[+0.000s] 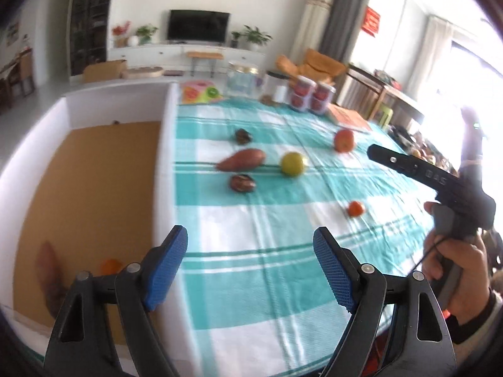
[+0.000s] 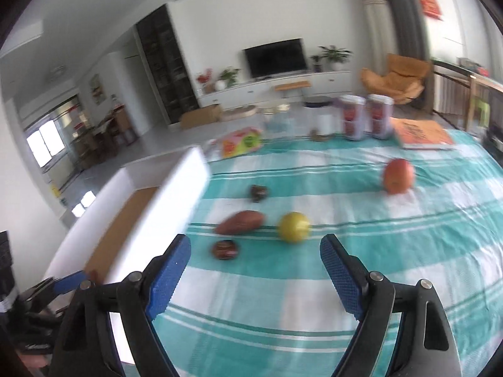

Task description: Organize fruits

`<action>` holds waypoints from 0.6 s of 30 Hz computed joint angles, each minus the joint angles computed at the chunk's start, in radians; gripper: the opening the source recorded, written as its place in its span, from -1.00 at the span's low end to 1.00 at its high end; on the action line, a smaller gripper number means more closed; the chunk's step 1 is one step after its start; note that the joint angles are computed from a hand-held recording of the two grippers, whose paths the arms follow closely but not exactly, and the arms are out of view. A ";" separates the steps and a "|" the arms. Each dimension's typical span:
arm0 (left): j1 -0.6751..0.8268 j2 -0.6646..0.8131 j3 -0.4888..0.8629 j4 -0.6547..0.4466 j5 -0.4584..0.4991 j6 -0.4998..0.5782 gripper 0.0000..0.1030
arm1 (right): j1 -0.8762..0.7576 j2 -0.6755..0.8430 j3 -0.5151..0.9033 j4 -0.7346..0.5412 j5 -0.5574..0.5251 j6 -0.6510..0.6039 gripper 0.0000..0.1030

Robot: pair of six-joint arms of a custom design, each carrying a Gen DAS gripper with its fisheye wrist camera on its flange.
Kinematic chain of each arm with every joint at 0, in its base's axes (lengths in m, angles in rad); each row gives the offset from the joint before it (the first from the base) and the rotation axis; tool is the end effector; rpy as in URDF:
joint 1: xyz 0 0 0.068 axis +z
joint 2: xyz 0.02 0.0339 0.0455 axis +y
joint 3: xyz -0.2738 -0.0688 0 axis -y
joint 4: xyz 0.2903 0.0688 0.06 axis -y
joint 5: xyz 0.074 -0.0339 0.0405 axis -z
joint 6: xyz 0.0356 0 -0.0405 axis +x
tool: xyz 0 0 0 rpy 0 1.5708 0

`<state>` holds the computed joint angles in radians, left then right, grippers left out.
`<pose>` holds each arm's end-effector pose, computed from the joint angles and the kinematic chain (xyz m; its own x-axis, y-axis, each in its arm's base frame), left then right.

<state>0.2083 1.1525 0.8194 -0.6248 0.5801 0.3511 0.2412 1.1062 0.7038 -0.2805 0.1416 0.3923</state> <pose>0.2608 0.0352 0.2406 -0.7049 0.1450 -0.6943 0.4025 0.8878 -0.2232 0.2660 0.0603 0.2309 -0.6160 0.2382 -0.7509 0.1140 0.9701 0.2143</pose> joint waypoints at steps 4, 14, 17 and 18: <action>-0.221 0.052 -0.076 0.147 -0.100 -0.049 0.63 | -0.291 -0.023 -0.147 0.010 -0.062 -0.059 0.64; -0.450 0.354 -0.056 0.464 -0.411 -0.191 0.63 | -0.507 -0.004 -0.254 0.052 -0.153 -0.063 0.63; -0.452 0.392 -0.049 0.475 -0.437 -0.199 0.63 | -0.478 -0.010 -0.257 0.049 -0.122 -0.046 0.63; -0.453 0.392 -0.054 0.483 -0.443 -0.200 0.63 | -0.480 -0.015 -0.258 0.049 -0.123 -0.046 0.63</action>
